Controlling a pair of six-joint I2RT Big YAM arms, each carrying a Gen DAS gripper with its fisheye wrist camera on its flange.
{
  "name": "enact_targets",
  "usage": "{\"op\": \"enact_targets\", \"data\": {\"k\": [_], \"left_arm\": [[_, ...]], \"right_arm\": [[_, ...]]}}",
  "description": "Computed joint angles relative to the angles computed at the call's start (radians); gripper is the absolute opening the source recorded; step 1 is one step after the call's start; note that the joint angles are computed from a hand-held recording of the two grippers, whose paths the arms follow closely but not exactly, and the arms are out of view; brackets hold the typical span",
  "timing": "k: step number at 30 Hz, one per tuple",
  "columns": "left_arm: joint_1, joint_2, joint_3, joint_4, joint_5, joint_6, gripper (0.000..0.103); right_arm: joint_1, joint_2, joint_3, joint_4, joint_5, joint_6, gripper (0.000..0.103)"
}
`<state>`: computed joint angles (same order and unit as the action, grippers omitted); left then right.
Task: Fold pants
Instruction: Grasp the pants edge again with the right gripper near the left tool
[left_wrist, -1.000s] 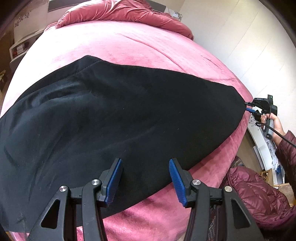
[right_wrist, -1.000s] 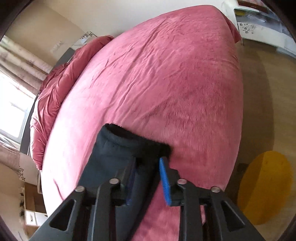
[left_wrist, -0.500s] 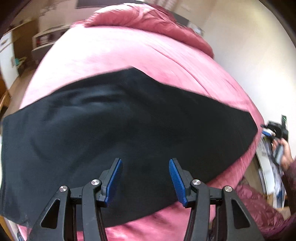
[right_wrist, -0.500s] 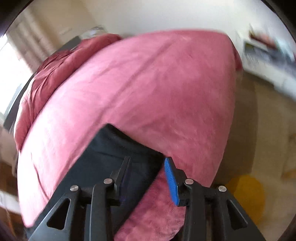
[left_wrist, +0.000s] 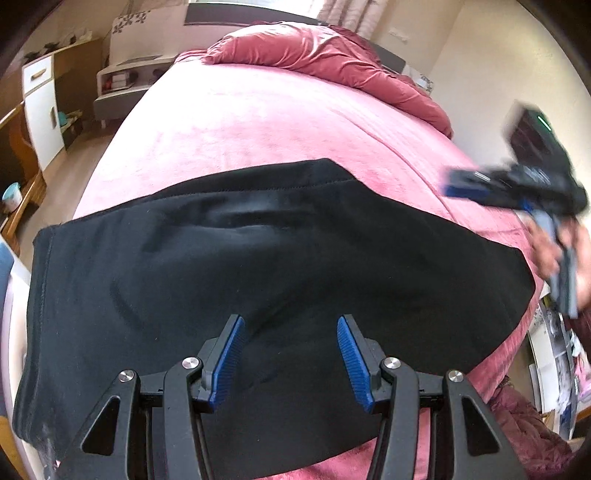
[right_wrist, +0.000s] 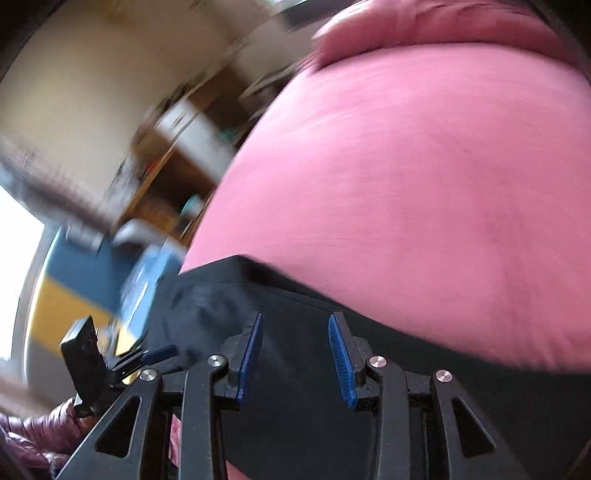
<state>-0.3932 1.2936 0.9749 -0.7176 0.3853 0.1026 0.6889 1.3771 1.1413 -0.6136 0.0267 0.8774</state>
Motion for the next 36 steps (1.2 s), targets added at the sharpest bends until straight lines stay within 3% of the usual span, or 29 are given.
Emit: {"op": "enact_targets", "data": {"k": [4, 8, 10, 13, 18, 21, 23, 25, 29, 31, 36], "left_arm": [[-0.009, 0.0, -0.005, 0.012, -0.004, 0.025, 0.053], [-0.004, 0.019, -0.005, 0.011, 0.005, 0.041, 0.053], [-0.002, 0.028, -0.01, 0.014, 0.008, 0.037, 0.053], [0.005, 0.039, -0.014, 0.02, 0.021, 0.032, 0.053], [0.001, 0.045, -0.018, 0.027, 0.015, 0.04, 0.053], [0.0, 0.046, -0.021, 0.032, 0.014, 0.019, 0.053], [-0.002, 0.058, -0.02, 0.039, 0.015, 0.002, 0.053], [-0.001, 0.073, -0.012, 0.043, 0.018, -0.011, 0.053], [-0.013, 0.085, 0.011, 0.019, -0.008, -0.012, 0.053], [-0.002, 0.086, 0.026, -0.004, 0.013, -0.015, 0.053], [0.059, 0.066, 0.057, 0.002, 0.034, -0.024, 0.053]], "right_arm": [[-0.05, 0.214, 0.195, -0.036, -0.169, -0.115, 0.039], [-0.084, 0.383, 0.377, -0.177, -0.293, -0.247, 0.039], [-0.084, 0.431, 0.425, -0.221, -0.334, -0.305, 0.039], [-0.087, 0.458, 0.435, -0.202, -0.427, -0.349, 0.04], [-0.104, 0.485, 0.43, -0.117, -0.412, -0.272, 0.044], [-0.083, 0.471, 0.404, -0.088, -0.315, -0.261, 0.011], [-0.08, 0.402, 0.325, 0.024, -0.274, -0.256, 0.009], [-0.093, 0.397, 0.301, 0.047, -0.225, -0.209, 0.006], [-0.095, 0.459, 0.338, -0.002, -0.175, -0.17, 0.007], [-0.083, 0.474, 0.366, -0.026, -0.131, -0.161, 0.021], [-0.059, 0.385, 0.301, 0.016, -0.055, -0.105, 0.026]]}}
